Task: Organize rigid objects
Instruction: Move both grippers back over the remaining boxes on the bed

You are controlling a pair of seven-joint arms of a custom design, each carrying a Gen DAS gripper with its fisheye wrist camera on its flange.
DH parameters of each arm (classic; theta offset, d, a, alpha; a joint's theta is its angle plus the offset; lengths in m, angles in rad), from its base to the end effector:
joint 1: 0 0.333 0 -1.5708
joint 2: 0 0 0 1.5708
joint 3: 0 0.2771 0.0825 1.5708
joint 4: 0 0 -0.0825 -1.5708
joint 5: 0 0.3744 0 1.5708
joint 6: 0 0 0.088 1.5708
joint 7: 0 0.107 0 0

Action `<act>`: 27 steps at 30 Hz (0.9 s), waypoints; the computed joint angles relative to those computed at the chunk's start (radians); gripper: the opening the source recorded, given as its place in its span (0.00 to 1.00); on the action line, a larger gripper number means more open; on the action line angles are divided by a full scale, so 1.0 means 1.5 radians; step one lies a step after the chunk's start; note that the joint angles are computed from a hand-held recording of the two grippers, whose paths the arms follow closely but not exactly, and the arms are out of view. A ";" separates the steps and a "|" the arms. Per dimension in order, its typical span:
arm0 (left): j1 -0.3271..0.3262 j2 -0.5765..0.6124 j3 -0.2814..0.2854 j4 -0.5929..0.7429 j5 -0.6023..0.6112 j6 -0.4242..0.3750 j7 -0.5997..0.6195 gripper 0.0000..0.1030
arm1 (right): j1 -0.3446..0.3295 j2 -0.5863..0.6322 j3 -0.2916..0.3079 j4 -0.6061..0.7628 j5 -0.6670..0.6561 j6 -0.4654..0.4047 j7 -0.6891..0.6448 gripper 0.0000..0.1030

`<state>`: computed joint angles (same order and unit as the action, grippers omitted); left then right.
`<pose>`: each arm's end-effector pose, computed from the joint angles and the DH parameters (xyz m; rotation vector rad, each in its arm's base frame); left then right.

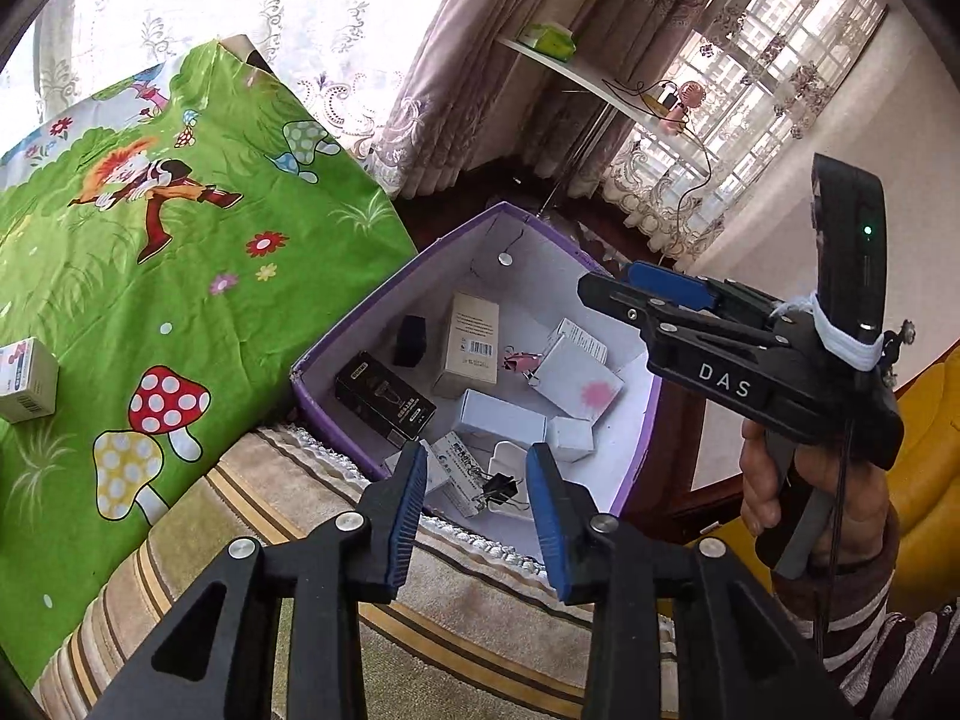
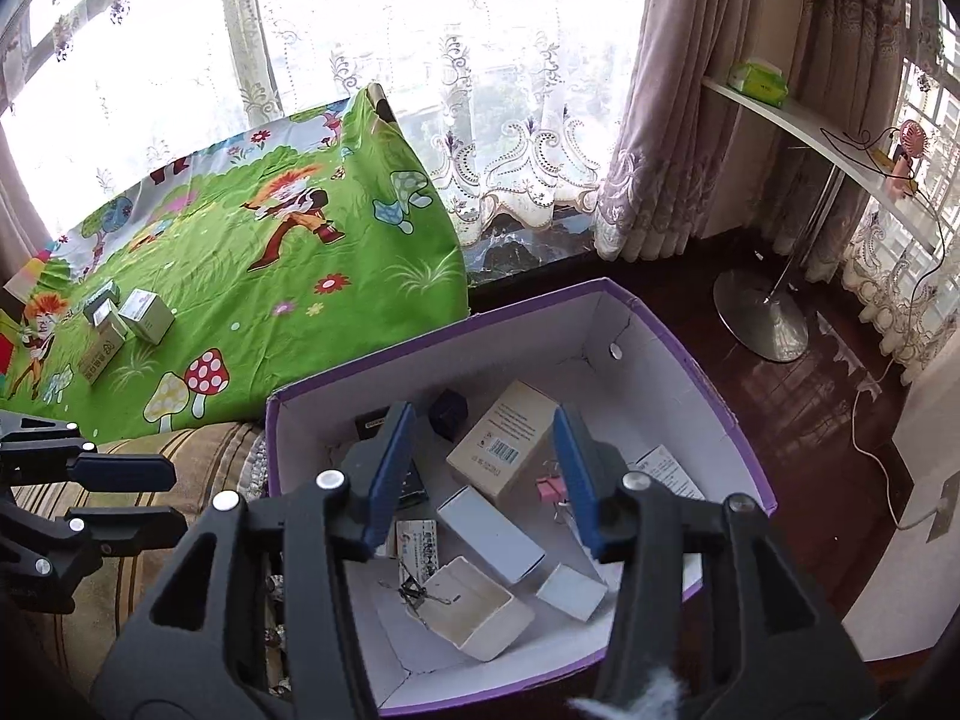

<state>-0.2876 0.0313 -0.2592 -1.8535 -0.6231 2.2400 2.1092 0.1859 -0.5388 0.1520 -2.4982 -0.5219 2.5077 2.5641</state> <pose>0.4992 -0.3222 0.5065 1.0971 -2.6180 0.9362 0.4108 0.1521 0.4983 -1.5249 2.0979 -0.7465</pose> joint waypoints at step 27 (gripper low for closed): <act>0.079 -0.025 0.057 -0.044 0.095 0.206 -0.051 0.47 | 0.041 0.068 0.011 0.075 0.013 0.017 -0.064 0.65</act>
<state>-0.1692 -0.0056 -0.1731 -1.9192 -0.4810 2.5484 2.0326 0.2480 -0.4366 0.1684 -2.3854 -0.5022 2.5326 2.4676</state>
